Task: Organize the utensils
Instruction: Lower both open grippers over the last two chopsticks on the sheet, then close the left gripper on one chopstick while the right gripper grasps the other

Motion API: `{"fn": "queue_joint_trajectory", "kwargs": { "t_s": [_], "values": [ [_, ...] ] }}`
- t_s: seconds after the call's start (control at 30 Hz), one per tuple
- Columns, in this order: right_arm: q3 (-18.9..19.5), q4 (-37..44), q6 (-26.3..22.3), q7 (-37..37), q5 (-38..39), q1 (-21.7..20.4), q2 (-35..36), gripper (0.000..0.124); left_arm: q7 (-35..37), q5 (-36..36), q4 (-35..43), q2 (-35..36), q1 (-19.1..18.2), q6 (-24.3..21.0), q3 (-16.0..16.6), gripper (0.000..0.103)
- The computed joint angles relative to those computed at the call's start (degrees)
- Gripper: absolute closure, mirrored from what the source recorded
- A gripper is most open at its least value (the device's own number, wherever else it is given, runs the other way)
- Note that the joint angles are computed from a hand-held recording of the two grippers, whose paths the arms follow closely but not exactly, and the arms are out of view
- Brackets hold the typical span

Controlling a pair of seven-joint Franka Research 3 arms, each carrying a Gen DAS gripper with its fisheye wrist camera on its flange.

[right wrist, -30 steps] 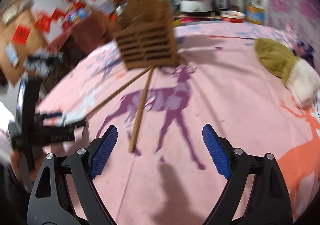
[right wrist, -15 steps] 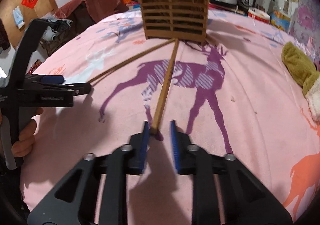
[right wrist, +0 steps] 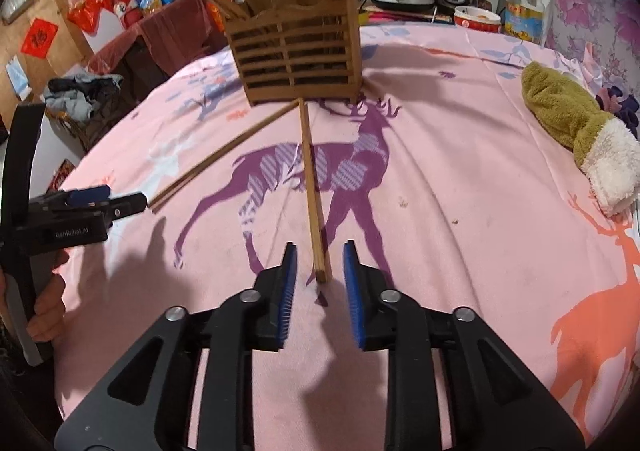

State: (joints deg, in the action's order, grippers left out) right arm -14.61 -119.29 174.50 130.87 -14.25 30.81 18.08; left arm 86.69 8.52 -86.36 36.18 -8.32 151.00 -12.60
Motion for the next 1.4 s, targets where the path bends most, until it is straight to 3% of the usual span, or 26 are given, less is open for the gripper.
{"fn": "queue_joint_trajectory", "kwargs": {
  "t_s": [0.1, 0.2, 0.4, 0.47, 0.5, 0.53, 0.63, 0.8, 0.87, 1.4],
  "values": [
    [-0.51, -0.05, 0.81, 0.83, 0.41, 0.21, 0.02, 0.094, 3.61, -1.37, 0.61, 0.61, 0.97, -1.25, -2.04, 0.041],
    [1.35, -0.36, 1.37, -0.52, 2.88, -1.61, -0.18, 0.093, 6.26, -2.30, 2.07, 1.63, 0.79, -3.55, -2.64, 0.056],
    [2.98, -0.12, 1.39, -3.79, 6.97, -2.81, 0.15, 0.093, 7.36, -2.18, 4.34, 3.29, -0.48, -3.52, -1.86, 0.067],
    [2.17, -0.04, 1.33, -3.77, 7.04, -1.99, 0.28, 0.093, 8.22, -2.70, 3.80, 3.03, -0.14, -3.19, -2.30, 0.077],
    [1.89, -0.08, 1.35, -3.76, 7.09, -1.71, 0.24, 0.093, 9.07, -3.20, 3.10, 2.63, 0.27, -3.05, -2.84, 0.090],
    [1.56, -0.16, 1.46, -3.63, 7.11, -1.40, 0.21, 0.093, 9.73, -3.78, 2.59, 2.31, 0.62, -3.05, -3.28, 0.093],
    [1.23, -0.51, 1.95, -3.58, 7.58, -1.13, 0.06, 0.093, 10.52, -4.85, -0.46, 0.38, 1.10, -1.25, -3.66, 0.093],
    [2.32, -0.67, 2.43, -5.21, 9.27, -1.94, 0.01, 0.091, 11.52, -7.93, -6.77, -3.61, 3.63, 6.95, -5.52, 0.095],
    [2.49, -0.51, 2.17, -5.93, 9.67, -1.95, 0.09, 0.091, 11.67, -8.43, -7.74, -4.29, 4.03, 8.23, -5.82, 0.095],
    [3.29, 2.13, -2.69, -6.56, 8.05, -2.04, 1.72, 0.092, 9.37, -6.41, -5.80, -3.24, 2.37, 5.85, -4.09, 0.095]
  ]
}}
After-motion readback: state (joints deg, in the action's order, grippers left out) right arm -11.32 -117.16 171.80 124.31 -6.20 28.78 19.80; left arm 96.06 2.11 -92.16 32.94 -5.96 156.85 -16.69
